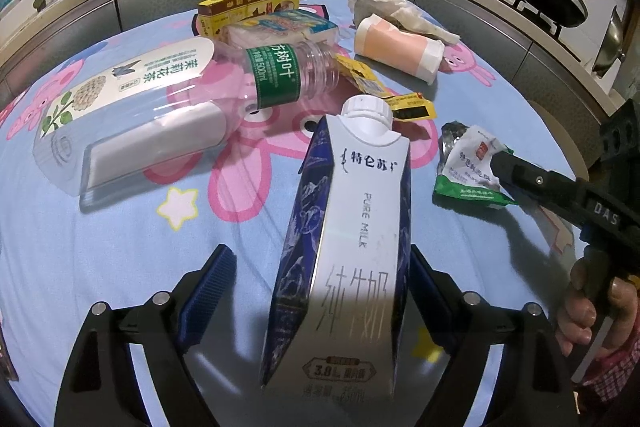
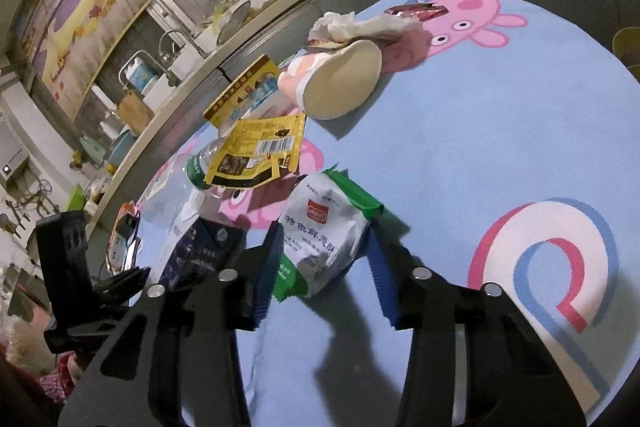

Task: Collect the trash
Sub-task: 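Close the right gripper on the green-and-white packet, then carry the milk carton and packet to the bin and release both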

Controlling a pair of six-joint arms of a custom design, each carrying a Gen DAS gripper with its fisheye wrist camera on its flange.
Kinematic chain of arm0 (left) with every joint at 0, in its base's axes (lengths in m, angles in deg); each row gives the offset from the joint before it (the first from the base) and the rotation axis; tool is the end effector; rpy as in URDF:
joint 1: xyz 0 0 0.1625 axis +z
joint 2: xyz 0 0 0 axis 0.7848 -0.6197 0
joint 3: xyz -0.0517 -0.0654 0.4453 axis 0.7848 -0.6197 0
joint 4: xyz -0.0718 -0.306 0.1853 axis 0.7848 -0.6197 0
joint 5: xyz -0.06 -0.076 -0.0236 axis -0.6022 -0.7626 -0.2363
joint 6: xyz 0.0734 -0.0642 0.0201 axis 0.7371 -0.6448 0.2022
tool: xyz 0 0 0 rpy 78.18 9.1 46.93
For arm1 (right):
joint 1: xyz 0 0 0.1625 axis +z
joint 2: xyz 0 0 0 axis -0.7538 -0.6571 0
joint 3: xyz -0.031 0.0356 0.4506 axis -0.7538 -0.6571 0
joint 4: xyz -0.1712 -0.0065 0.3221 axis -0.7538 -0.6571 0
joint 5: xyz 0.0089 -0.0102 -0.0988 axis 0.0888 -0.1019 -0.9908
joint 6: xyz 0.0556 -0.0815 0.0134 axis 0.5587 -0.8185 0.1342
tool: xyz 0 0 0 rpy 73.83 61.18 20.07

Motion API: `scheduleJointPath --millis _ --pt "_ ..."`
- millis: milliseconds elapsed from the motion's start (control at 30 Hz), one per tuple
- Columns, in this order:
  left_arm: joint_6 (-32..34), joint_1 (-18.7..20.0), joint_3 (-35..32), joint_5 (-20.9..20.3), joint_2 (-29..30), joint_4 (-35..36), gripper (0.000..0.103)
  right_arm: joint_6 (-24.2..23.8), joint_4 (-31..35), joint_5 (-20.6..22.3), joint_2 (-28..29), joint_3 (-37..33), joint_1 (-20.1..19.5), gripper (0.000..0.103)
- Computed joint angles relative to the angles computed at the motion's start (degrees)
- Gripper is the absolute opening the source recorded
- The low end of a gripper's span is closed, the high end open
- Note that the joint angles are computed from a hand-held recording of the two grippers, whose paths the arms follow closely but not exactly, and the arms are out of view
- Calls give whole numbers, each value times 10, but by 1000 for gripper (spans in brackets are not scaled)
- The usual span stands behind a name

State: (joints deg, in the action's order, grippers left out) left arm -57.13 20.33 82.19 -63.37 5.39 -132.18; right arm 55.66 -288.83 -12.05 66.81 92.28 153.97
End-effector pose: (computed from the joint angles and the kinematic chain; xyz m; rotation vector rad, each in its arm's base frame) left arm 0.0478 -0.4859 0.3059 0.3481 2.4009 -0.7280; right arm 0.2715 -0.5321 -0.0741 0.5385 -2.9181 0.8573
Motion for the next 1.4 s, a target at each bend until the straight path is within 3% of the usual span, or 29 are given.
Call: scheduleJointPath --millis 33,67,100,167,400,633,933,1067,1300,1367,1400 --pt "1 -1 2 3 -1 -4 78 -1 12 5 0 -3 -1 27" --pt "2 0 2 0 -2 -5 74 -1 28 11 0 -6 -2 12" --pt "2 1 2 -5 -4 -4 70 -1 35 12 1 -8 -2 7" --pt "3 0 3 -14 -8 1 54 -5 30 15 1 -5 0 5" --pt "23 -7 5 -63 -34 47 52 -17 -2 33 -14 26 1 3" --pt "58 -34 1 -116 -50 69 51 -18 -106 13 -44 88 -16 2" --pt "89 -77 -128 -172 75 133 51 2 -251 -20 -96 140 -71 2" --pt "97 -97 -225 -215 160 196 51 5 -304 -56 -123 160 -97 3" --pt "90 -121 -394 -235 305 330 51 16 -329 -89 -157 171 -151 3" --pt "89 -129 -429 -222 342 342 56 11 -315 -95 -161 161 -161 5" --pt "89 -132 -443 -213 358 342 66 9 -301 -101 -162 153 -164 8"
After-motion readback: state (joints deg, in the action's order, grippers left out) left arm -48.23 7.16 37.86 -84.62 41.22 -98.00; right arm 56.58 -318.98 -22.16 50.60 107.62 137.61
